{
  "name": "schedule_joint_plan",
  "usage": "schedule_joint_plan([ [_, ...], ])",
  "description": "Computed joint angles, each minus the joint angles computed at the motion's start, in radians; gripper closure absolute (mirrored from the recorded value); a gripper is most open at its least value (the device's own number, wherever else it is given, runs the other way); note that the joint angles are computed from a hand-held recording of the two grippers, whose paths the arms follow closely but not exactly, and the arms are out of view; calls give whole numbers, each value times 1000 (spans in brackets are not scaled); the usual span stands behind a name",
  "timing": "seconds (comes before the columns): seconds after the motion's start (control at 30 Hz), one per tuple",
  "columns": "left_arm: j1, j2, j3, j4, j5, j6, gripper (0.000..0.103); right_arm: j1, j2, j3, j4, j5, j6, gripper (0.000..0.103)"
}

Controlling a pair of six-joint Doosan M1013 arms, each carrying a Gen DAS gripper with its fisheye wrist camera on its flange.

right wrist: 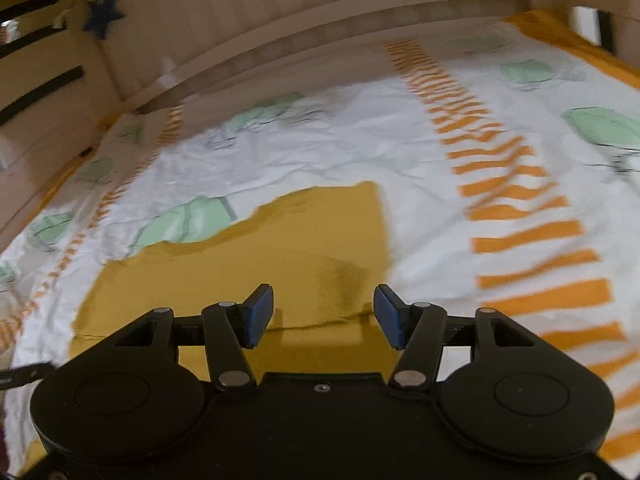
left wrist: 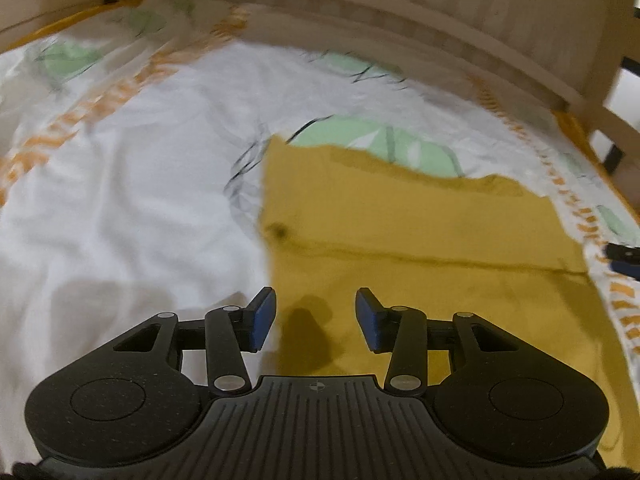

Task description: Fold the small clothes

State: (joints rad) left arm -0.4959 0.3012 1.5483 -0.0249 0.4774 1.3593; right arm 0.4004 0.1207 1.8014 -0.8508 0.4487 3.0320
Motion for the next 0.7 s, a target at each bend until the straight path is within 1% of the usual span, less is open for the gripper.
schedule_joint_plan([
  [0.1,-11,32,-33,14,-31,8,60,-17,25,-18,77,-45,-69,41],
  [0.17,-12,59,-59,18,-35,-13,60,-20,42,-33,121,-41,-119,41],
  [0.23,-9,80,-73,4,-49,-28,60,-29,59,-48,169,-41,-172,41],
  [0.3,-9,97,-80,17,-59,-45,60,-36,70,-55,204,-44,-203,41],
  [0.37,-8,109,-83,16,-46,-38,60,-47,79,-59,260,-54,-239,41],
  [0.4,-8,110,-74,11,-64,-26,60,-53,82,-58,284,-64,-253,40],
  [0.47,-13,100,-31,50,-149,-35,60,-61,88,-57,323,-88,-275,40],
  [0.53,-18,92,-5,111,-197,-85,60,-62,93,-59,317,-104,-267,40],
  [0.6,-18,92,-4,116,-202,-95,60,-60,95,-60,281,-125,-247,41],
  [0.63,-17,92,-5,104,-203,-89,60,-50,97,-62,216,-125,-220,43],
  [0.67,-16,91,-1,100,-210,-89,60,-38,99,-68,156,-117,-223,48],
  [0.7,-16,92,-2,99,-212,-88,59,-24,102,-76,123,-109,-270,49],
])
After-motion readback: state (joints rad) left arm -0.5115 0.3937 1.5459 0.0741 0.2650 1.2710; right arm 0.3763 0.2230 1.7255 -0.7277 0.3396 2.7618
